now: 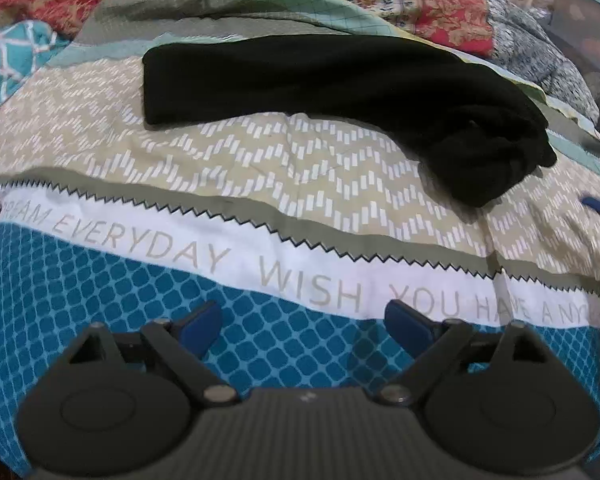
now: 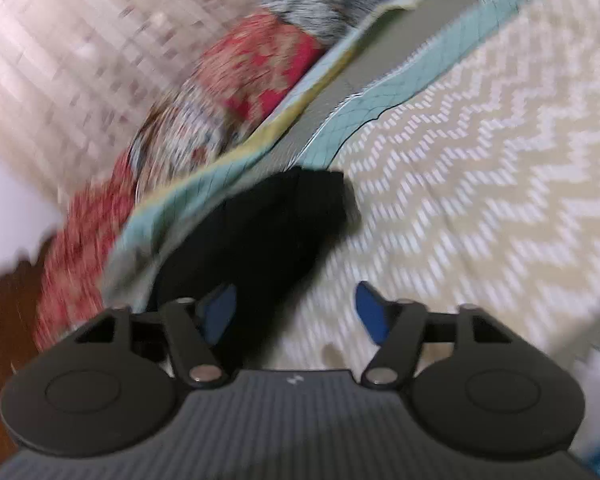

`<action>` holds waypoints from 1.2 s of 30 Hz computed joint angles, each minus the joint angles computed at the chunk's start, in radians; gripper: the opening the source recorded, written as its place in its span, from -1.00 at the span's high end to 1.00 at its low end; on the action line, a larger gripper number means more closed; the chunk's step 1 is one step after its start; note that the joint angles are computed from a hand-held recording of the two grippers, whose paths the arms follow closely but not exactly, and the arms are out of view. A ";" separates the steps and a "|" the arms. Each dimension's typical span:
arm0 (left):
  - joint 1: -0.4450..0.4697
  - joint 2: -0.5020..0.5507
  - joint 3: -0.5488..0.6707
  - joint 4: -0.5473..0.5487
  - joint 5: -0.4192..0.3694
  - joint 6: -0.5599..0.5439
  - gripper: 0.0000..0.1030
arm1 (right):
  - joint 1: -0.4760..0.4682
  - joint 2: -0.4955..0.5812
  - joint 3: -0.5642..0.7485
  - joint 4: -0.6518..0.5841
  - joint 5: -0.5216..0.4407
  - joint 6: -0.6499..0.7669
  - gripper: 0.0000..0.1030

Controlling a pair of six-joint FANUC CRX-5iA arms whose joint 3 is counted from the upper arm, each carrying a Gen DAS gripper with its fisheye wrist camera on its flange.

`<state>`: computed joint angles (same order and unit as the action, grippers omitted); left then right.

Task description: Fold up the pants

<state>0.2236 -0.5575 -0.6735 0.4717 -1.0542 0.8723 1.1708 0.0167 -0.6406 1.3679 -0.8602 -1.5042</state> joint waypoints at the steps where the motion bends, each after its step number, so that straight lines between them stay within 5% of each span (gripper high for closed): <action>1: -0.007 0.005 0.003 0.000 0.001 -0.007 -0.73 | -0.050 0.003 -0.006 0.046 0.057 -0.059 -0.45; 4: 0.006 0.012 0.001 0.038 -0.026 -0.037 -0.58 | -0.139 0.036 0.011 0.134 0.150 -0.186 -0.47; 6: 0.021 0.012 -0.011 0.076 -0.030 -0.053 -0.43 | -0.172 0.055 0.037 0.154 0.183 -0.165 -0.28; 8: 0.053 0.002 -0.017 0.118 -0.041 -0.075 -0.36 | -0.171 0.068 0.079 0.109 0.191 -0.040 0.71; 9: 0.069 -0.003 -0.016 0.135 -0.044 -0.079 -0.33 | -0.167 0.072 0.095 0.102 0.183 0.015 0.87; 15: 0.173 -0.015 -0.011 0.295 -0.032 -0.130 -0.32 | -0.072 0.092 0.214 0.108 0.071 0.422 0.87; 18: 0.188 -0.024 -0.014 0.394 -0.044 -0.192 -0.57 | -0.025 0.097 0.247 0.142 0.104 0.528 0.87; 23: 0.230 0.044 -0.012 0.532 -0.248 -0.206 -0.80 | 0.039 0.142 0.271 0.209 0.226 0.581 0.87; 31: 0.287 0.141 -0.042 0.493 -0.436 -0.152 -0.73 | 0.081 0.201 0.312 0.249 0.371 0.633 0.87; 32: 0.282 0.139 -0.047 0.484 -0.434 -0.147 -0.53 | 0.086 0.217 0.336 0.238 0.376 0.657 0.87; 33: 0.280 0.137 -0.049 0.472 -0.429 -0.150 -0.11 | 0.085 0.218 0.340 0.246 0.380 0.658 0.87; 36: 0.281 0.142 -0.055 0.483 -0.420 -0.155 0.54 | 0.066 0.229 0.352 0.238 0.406 0.653 0.86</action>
<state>0.5050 -0.4150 -0.7288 0.9544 -1.4742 0.7174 1.2371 0.2459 -0.2887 1.6056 -0.4545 -0.8514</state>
